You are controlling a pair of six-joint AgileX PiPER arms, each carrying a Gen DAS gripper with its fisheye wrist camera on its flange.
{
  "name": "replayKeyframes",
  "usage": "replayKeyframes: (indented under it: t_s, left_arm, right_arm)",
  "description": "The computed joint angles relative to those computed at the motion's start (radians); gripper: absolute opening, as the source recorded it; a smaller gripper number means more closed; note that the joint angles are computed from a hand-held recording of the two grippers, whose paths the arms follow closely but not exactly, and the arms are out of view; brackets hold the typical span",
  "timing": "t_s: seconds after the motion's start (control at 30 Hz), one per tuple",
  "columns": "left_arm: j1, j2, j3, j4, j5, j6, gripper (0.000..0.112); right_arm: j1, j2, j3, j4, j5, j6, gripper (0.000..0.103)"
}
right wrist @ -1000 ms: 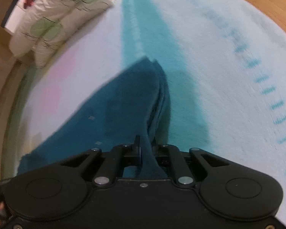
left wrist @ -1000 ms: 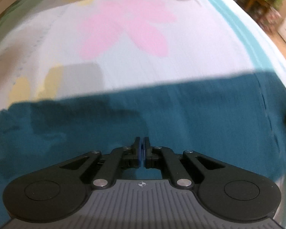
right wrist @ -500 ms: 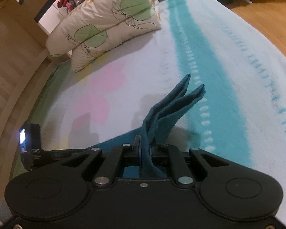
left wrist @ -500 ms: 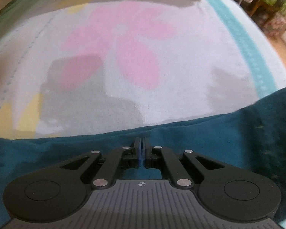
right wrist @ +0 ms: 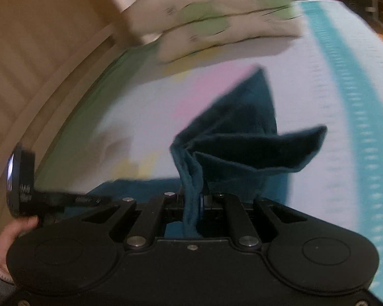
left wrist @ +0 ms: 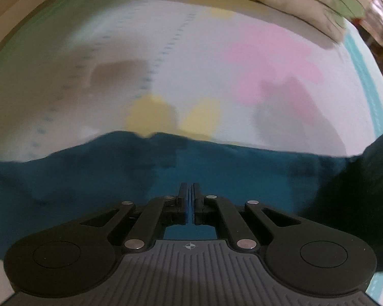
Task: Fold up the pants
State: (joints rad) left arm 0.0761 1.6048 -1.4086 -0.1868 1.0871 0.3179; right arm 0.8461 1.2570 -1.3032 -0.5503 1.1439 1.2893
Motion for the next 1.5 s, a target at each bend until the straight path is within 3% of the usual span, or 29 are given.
replayKeyframes:
  t_s: [0.17,0.3,0.4,0.43,0.6,0.7,0.8,0.93,1.03,1.2,1.3,1.5]
  left_arm:
    - [0.124,0.020,-0.047,-0.055,0.023,0.056,0.003]
    - [0.177,0.040,-0.035,-0.079,-0.007,0.104,0.003]
    - [0.219,0.082,-0.061,-0.108,0.023,0.144,0.003]
    - [0.233,0.110,-0.090,-0.124,0.041,0.153,0.003]
    - [0.263,0.111,-0.054,-0.141,0.017,0.214,0.003]
    - [0.250,0.100,-0.018,-0.145,0.005,0.231,0.003]
    - [0.216,0.075,0.047,-0.137,-0.022,0.239,0.003]
    - [0.175,0.043,0.140,-0.111,-0.048,0.257,0.003]
    - [0.137,0.008,0.226,-0.054,-0.122,0.230,0.003]
    - [0.112,-0.038,0.313,-0.020,-0.216,0.228,0.003]
    - [0.119,-0.044,0.300,-0.032,-0.204,0.235,0.003]
    - [0.160,-0.039,0.188,-0.014,-0.179,0.224,0.004]
  right_arm:
    - [0.052,0.289,-0.109,0.011,-0.168,0.020,0.015]
    - [0.062,0.507,-0.184,0.047,-0.272,0.038,0.017]
    - [0.077,0.614,-0.232,0.075,-0.292,0.007,0.029]
    - [0.079,0.629,-0.241,0.083,-0.291,0.001,0.038]
    - [0.104,0.498,-0.074,-0.036,-0.429,0.154,0.055]
    - [0.124,0.397,0.014,-0.150,-0.397,0.266,0.057]
    - [0.134,0.318,0.089,-0.184,-0.296,0.315,0.057]
    - [0.137,0.216,0.252,-0.151,-0.247,0.408,0.050]
    - [0.155,0.173,0.345,-0.103,-0.215,0.463,0.049]
    - [0.177,0.142,0.428,-0.112,-0.256,0.531,0.049]
    - [0.172,0.125,0.429,-0.148,-0.265,0.530,0.050]
    - [0.208,0.082,0.512,-0.281,-0.284,0.696,0.050]
